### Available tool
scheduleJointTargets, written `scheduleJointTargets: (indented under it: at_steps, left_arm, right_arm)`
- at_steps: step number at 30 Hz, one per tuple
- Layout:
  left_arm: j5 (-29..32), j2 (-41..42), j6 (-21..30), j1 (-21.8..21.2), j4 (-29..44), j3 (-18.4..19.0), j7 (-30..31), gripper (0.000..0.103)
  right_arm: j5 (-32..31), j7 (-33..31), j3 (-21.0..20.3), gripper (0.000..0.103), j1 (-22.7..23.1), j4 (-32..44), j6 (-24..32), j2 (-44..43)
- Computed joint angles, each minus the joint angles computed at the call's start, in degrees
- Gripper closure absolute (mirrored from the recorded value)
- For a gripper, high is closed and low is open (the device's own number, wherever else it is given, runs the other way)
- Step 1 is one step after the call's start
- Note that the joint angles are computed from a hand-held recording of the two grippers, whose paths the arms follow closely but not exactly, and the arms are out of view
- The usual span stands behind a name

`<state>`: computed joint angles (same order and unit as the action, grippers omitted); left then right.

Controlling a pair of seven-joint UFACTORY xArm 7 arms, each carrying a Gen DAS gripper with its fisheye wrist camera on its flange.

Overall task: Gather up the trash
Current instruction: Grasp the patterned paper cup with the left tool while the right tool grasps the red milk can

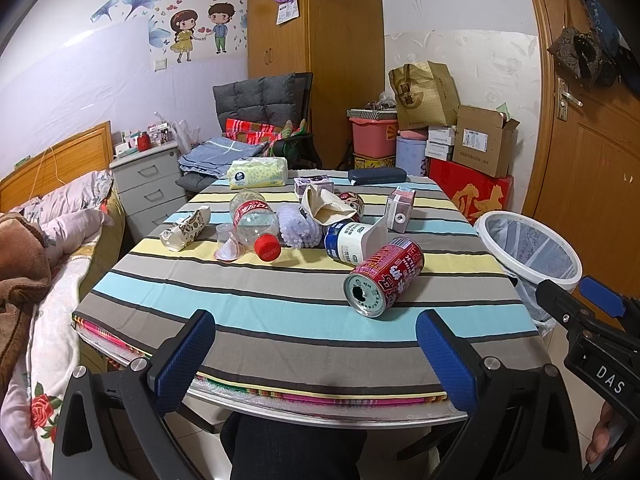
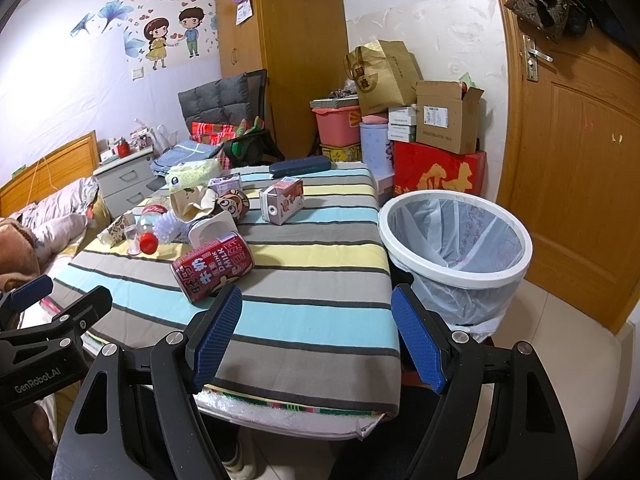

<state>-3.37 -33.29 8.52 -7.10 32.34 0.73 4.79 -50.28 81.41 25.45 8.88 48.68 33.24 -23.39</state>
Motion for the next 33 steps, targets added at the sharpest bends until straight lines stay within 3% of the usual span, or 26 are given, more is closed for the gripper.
scheduleJointTargets:
  at_steps: [4, 11, 21, 26, 31, 33]
  left_arm:
    - [-0.52, 0.29, 0.80, -0.74, 0.69, 1.56, 0.96, 0.001]
    - [-4.61, 5.28, 1.19, -3.48, 4.25, 8.26, 7.62, 0.001]
    - [-16.37, 16.89, 1.11, -5.98, 14.55, 17.64, 22.69, 0.001]
    - [-31.02, 26.82, 6.89, -8.00, 25.97, 23.92, 34.67, 0.001]
    - [-37.71, 36.34, 11.61, -3.82, 36.56, 23.17, 40.51, 0.003]
    - [-39.45, 40.77, 17.00, -1.14, 42.15, 22.23, 40.89, 0.003]
  right_arm:
    - [0.19, -0.10, -0.17, 0.024, 0.15, 0.40, -0.26, 0.86]
    - [-1.88, 2.70, -0.64, 0.024, 0.32, 4.09, -2.41, 6.31]
    - [-2.78, 3.16, -5.72, 0.024, 7.35, 14.41, -2.04, 19.09]
    - [-0.80, 2.29, -8.41, 0.024, 11.47, 18.95, 1.58, 23.37]
    - [0.42, 1.57, -11.51, 0.024, 15.24, 21.98, 4.03, 25.98]
    - [1.60, 0.87, -12.43, 0.024, 16.72, 23.81, 6.85, 27.26]
